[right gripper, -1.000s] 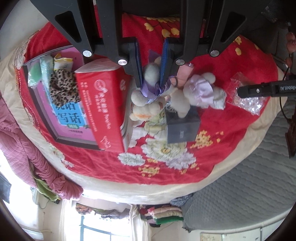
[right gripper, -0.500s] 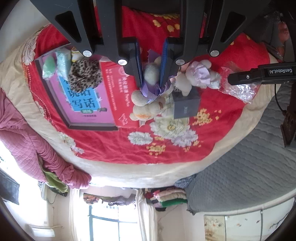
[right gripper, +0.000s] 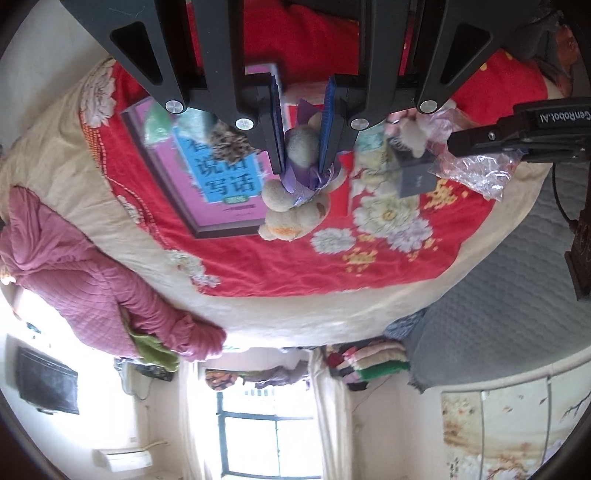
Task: Organize soft objects
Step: 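Carry the bag and teddy bear over the pink tray with both tools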
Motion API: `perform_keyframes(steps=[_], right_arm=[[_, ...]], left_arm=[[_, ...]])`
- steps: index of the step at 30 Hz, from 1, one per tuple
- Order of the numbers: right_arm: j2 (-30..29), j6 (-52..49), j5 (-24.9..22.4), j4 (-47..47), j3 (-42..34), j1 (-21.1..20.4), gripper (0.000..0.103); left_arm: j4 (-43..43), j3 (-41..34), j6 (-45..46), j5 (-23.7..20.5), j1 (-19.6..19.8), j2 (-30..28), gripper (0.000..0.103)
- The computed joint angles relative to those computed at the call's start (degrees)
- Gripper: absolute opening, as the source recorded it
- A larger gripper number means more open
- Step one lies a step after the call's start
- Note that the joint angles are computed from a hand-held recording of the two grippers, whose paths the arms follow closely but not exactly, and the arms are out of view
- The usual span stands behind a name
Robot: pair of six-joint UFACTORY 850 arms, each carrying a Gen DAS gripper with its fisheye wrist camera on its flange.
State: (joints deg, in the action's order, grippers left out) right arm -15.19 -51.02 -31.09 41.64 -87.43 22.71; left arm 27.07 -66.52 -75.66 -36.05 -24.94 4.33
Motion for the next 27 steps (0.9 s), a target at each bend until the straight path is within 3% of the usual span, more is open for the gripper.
perform_keyframes(steps=[27], right_arm=[[-5.2,4.9,0.5,1.3,-5.7,-8.9,0.018]], left_arm=[[-8.4,-21.8,16.6,-2.4,-0.5,-20.1,0.043]])
